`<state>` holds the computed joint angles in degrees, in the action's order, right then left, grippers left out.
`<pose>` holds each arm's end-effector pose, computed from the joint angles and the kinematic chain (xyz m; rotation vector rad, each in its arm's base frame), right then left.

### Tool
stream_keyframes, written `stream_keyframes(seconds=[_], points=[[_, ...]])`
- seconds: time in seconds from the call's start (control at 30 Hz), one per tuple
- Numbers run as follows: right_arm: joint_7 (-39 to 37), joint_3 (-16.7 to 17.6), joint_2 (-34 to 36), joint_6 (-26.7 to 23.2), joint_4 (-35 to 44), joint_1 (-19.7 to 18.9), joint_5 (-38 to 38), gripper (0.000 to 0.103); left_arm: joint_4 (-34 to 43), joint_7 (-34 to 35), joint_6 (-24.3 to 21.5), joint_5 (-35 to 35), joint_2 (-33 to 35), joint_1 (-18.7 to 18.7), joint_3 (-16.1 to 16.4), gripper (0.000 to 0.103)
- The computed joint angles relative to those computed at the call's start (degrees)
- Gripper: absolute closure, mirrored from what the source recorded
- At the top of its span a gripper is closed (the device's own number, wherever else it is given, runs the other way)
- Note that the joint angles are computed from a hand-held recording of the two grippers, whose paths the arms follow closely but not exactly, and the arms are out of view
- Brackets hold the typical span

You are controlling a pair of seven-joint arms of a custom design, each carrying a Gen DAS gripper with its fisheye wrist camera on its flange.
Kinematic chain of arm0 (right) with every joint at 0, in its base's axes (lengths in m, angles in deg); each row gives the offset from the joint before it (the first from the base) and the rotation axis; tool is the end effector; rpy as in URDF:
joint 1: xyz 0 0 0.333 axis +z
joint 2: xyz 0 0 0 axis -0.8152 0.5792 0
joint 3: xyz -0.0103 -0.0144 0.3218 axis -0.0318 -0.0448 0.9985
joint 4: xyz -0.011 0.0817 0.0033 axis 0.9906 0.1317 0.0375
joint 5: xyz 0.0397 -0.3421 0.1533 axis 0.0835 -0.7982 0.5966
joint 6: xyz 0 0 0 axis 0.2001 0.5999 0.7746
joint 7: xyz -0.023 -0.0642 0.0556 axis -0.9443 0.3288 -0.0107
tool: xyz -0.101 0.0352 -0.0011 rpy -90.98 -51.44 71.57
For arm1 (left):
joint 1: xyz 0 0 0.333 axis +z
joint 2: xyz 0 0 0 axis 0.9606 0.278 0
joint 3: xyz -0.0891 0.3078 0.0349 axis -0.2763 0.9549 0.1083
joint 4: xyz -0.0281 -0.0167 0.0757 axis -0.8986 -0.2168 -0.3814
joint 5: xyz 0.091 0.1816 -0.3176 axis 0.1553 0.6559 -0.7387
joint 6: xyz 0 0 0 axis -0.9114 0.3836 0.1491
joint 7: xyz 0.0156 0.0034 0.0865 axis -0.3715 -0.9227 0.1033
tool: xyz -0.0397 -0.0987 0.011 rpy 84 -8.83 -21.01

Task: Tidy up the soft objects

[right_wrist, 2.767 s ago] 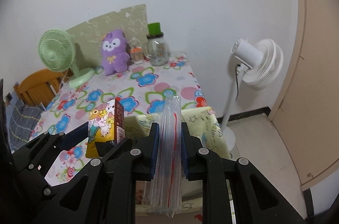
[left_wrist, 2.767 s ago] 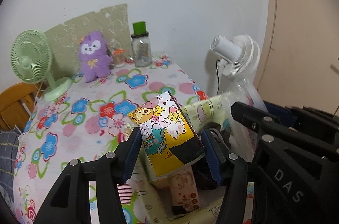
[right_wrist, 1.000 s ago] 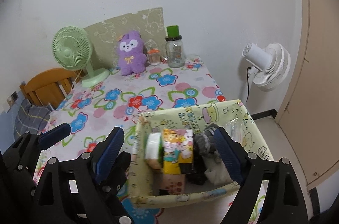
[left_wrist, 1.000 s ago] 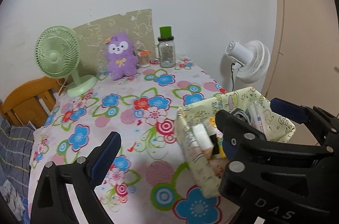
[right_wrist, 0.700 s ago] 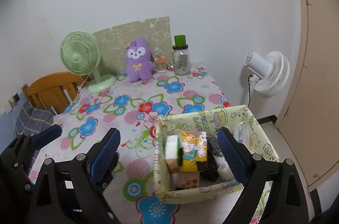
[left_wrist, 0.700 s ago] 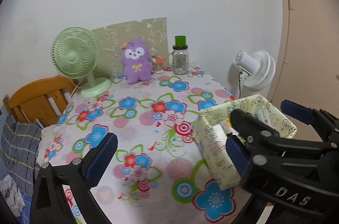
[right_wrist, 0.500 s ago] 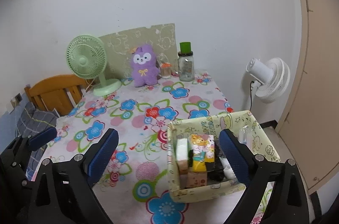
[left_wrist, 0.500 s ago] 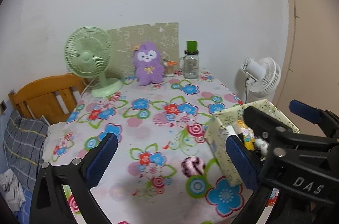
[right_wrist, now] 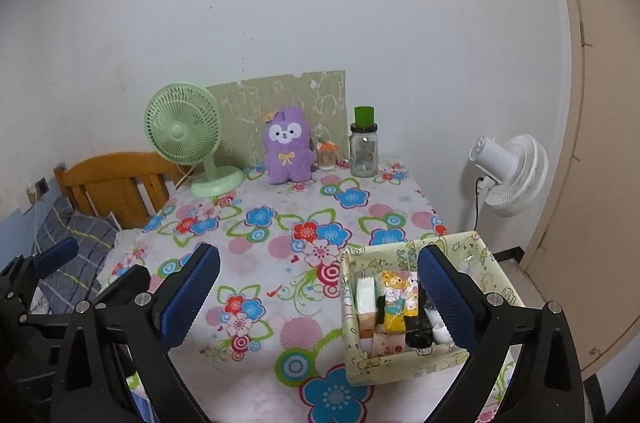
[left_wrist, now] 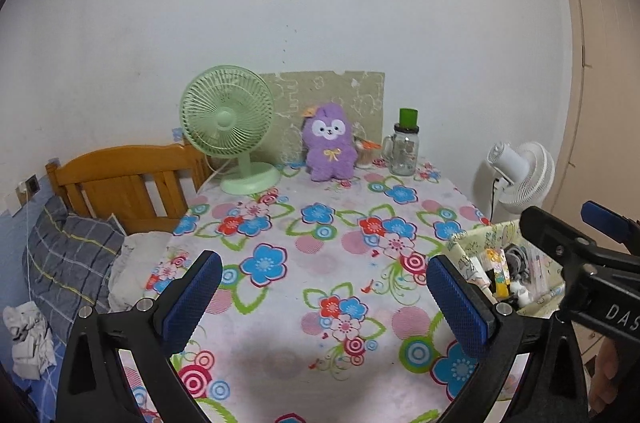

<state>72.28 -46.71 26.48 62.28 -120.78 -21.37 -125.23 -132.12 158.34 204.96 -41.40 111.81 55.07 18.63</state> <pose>0.6210 0.3462 0.6399 -1.3084 1.8088 -1.0218 0.6829 -0.2752 0.6223 -1.2825 1.8838 -1.1366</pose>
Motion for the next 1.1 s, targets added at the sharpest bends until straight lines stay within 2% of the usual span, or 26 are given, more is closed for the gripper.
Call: stream_keyframes(seconds=[0.2, 0.53, 1.1], points=[[2.00, -0.31, -0.33, -1.51, 0.32, 1.16, -2.16, 0.000, -3.00, 0.04, 2.54, -0.84, -2.02, 1.00, -0.11, 0.000], [3.83, 0.29, -1.70, -2.40, -1.36, 1.86, -5.26, 0.000, -5.40, 1.66, 3.92, -2.57, -3.63, 2.21, -1.23, 0.000], [3.76, 0.89, -1.92, -2.29, -1.55, 1.75, -6.02, 0.000, -6.51, 2.71, 4.80, -3.64, -4.27, 1.91, -1.17, 0.000]])
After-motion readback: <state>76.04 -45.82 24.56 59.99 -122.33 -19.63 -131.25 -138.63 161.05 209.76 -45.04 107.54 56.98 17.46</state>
